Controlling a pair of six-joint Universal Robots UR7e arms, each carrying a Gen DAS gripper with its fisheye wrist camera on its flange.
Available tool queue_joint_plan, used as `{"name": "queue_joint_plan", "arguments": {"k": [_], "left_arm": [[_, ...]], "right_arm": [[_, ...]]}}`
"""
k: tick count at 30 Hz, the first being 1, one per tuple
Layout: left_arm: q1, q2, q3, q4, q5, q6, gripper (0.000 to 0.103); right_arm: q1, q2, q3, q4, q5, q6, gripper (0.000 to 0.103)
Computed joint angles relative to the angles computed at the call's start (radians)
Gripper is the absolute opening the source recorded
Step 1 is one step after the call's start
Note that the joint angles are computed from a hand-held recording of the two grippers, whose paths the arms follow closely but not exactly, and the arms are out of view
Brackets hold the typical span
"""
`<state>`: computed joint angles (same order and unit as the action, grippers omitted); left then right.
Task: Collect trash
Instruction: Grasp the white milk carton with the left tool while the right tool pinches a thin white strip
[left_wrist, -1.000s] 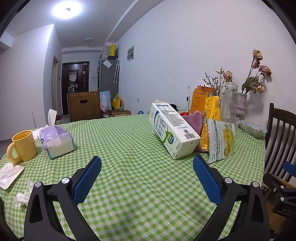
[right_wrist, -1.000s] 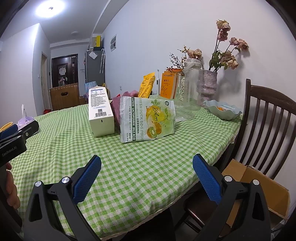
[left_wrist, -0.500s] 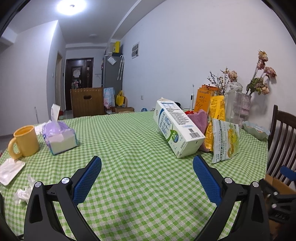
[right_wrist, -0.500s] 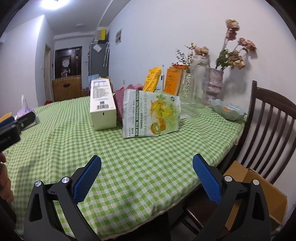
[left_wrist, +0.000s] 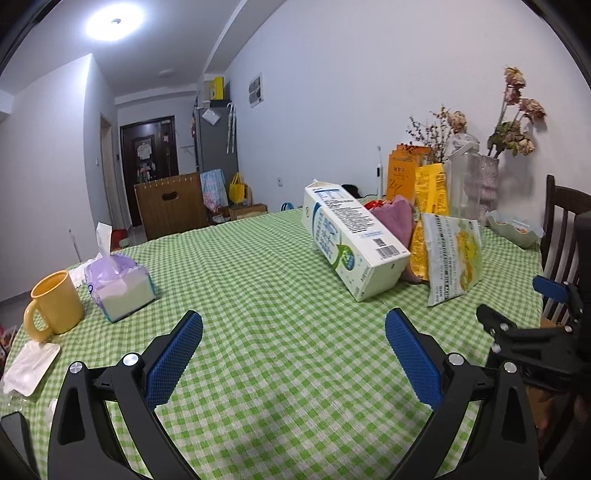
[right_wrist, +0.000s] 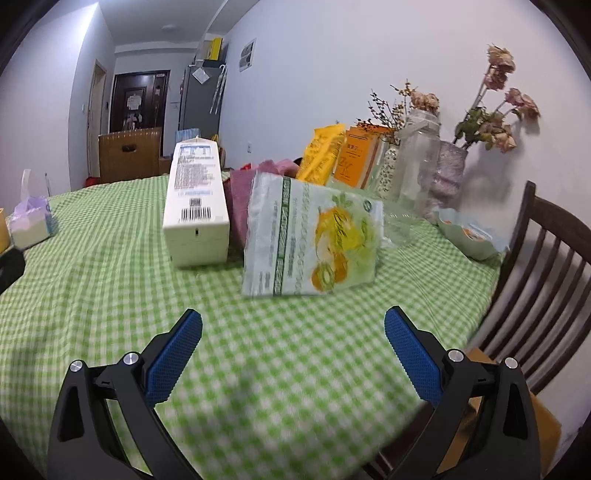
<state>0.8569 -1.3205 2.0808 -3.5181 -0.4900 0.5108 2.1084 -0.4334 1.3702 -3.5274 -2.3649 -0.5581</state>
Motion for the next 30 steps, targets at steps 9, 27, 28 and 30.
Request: {"name": "queue_joint_plan", "arguments": {"k": [9,27,28,30], "left_arm": [[0.063,0.041,-0.164,0.201,0.013,-0.119,0.096],[0.127,0.194,-0.387,0.592,-0.146,-0.415,0.096],[0.126,0.220,-0.409,0.608,-0.145,-0.432,0.096],[0.125,0.264,-0.446,0.630,-0.128,-0.461,0.096]], "right_arm": [[-0.009,0.190,-0.397,0.261,-0.158,-0.117,0.095],[-0.052,-0.014,-0.250,0.380,-0.033,0.058,0.006],[-0.055,-0.044,-0.219,0.359,-0.018,0.070,0.005],[-0.062,-0.086,-0.173,0.322,0.009,0.074,0.004]]}}
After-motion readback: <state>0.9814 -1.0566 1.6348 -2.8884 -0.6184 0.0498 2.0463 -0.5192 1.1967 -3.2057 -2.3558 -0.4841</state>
